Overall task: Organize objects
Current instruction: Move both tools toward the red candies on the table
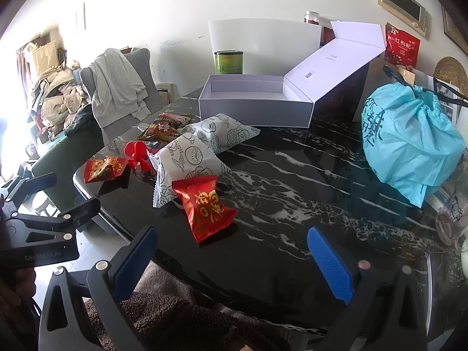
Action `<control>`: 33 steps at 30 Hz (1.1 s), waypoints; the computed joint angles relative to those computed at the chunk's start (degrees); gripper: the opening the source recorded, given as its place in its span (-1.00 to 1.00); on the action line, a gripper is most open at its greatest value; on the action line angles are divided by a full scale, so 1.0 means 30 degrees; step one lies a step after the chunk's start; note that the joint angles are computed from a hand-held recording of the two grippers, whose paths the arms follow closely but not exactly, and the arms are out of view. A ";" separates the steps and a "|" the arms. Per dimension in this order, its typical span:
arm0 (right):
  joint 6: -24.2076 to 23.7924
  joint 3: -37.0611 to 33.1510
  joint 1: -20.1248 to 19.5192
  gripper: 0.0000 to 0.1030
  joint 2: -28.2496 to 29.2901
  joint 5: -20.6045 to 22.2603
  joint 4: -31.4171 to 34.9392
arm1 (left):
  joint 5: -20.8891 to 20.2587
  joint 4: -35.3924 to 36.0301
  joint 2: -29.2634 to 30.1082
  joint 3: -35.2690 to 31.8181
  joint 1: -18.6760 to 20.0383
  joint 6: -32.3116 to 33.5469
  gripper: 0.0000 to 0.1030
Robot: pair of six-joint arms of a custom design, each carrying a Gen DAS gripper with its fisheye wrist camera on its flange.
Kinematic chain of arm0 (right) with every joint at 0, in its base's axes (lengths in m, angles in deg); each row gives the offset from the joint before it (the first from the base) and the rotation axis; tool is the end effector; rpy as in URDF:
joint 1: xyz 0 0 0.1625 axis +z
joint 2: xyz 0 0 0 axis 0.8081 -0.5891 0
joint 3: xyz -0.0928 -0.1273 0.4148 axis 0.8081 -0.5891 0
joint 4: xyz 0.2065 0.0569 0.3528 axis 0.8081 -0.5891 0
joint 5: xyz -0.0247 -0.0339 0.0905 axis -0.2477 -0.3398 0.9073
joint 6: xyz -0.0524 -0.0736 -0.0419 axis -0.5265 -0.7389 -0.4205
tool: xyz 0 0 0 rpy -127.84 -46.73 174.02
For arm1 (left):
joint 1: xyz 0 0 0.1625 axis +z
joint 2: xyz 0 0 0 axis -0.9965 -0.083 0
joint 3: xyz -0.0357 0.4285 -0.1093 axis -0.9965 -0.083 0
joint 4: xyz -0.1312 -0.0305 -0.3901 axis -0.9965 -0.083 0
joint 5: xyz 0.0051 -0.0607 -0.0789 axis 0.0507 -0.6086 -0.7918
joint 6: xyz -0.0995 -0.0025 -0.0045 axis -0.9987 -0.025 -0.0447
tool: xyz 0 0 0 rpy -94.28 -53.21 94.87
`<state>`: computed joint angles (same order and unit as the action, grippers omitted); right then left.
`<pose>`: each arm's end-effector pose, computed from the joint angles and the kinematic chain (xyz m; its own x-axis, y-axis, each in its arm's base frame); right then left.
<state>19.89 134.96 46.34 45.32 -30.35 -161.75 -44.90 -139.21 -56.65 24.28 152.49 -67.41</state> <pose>0.2076 -0.6768 0.0016 -0.6957 -0.2085 0.6874 -0.6117 0.6737 -0.4146 -0.0538 -0.6682 0.1440 -0.6444 0.0295 -0.7641 0.5567 0.7031 -0.4424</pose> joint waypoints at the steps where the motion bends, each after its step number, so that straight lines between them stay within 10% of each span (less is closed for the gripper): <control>1: -0.0050 -0.0013 0.0008 1.00 0.0019 -0.0009 0.0027 | -0.0015 0.0084 -0.0019 -0.0021 0.0006 -0.0059 1.00; 33: 0.0154 -0.0949 -0.0424 1.00 0.0308 0.0993 0.2235 | 0.0190 0.2150 0.0128 -0.1224 0.0405 -0.0786 1.00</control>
<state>20.35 132.12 45.06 46.24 -27.37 -155.05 -44.33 -132.76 -56.26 20.61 153.71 -69.76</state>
